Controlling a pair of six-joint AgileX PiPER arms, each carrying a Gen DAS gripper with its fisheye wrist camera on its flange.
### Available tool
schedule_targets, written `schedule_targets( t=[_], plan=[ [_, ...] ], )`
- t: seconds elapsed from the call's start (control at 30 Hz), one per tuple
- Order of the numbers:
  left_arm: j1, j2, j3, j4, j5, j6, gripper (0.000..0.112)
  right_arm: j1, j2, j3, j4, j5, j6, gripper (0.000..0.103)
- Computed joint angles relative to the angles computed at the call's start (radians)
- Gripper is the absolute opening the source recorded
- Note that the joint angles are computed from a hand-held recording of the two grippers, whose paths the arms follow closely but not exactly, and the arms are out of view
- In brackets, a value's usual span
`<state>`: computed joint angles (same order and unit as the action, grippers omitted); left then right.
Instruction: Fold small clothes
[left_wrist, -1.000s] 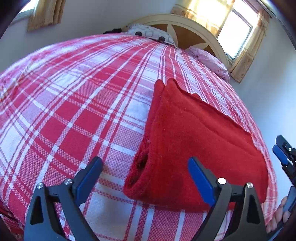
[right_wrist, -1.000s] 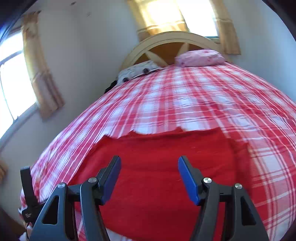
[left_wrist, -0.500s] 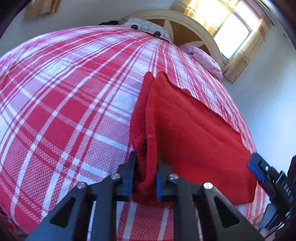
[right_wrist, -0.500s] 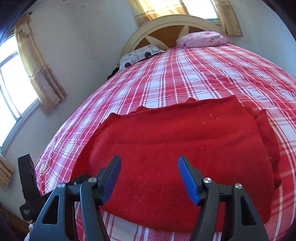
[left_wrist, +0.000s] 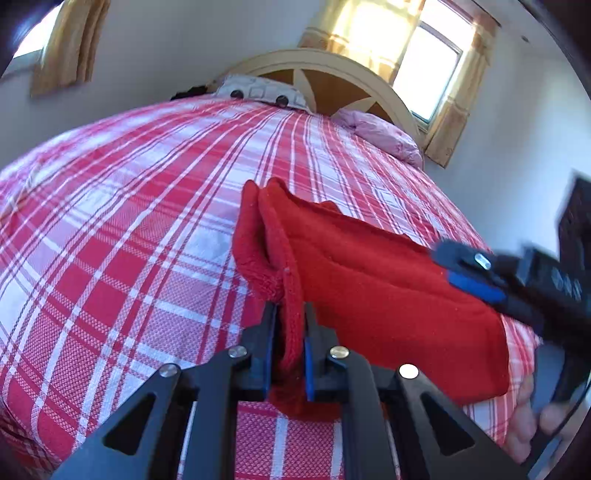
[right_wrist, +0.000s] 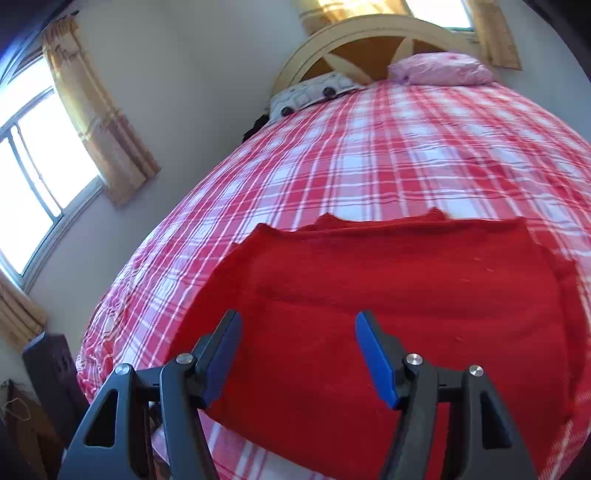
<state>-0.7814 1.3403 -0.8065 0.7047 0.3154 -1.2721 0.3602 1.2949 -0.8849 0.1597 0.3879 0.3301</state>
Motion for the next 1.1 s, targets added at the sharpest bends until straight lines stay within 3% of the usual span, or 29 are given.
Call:
schedule_targets(
  t=[0.13,0.5,0.87,0.93,0.97,1.03,1.1],
  plan=[
    [-0.033,-0.006,0.026,0.152,-0.012,-0.143,0.013,-0.019,0.139,-0.116,0.259,0.054,-0.29,0.065],
    [-0.114,0.029,0.022,0.436,0.03,-0.381,0.013,-0.038,0.379,-0.409,0.46,0.239,-0.506,0.065],
    [-0.161,0.051,0.034,0.609,0.053,-0.495,0.013,0.034,0.677,-0.818,0.275,0.499,-0.417,0.065],
    [-0.162,0.043,0.046,0.634,0.05,-0.517,0.013,0.053,0.699,-0.844,0.199,0.498,-0.381,0.065],
    [-0.163,0.042,0.049,0.64,0.051,-0.522,0.013,0.053,0.698,-0.837,0.188,0.488,-0.38,0.063],
    [-0.164,0.049,0.045,0.637,0.052,-0.516,0.013,0.052,0.705,-0.833,0.156,0.477,-0.352,0.031],
    [-0.163,0.05,0.04,0.613,0.047,-0.494,0.013,0.049,0.71,-0.827,0.126,0.469,-0.313,0.021]
  ],
)
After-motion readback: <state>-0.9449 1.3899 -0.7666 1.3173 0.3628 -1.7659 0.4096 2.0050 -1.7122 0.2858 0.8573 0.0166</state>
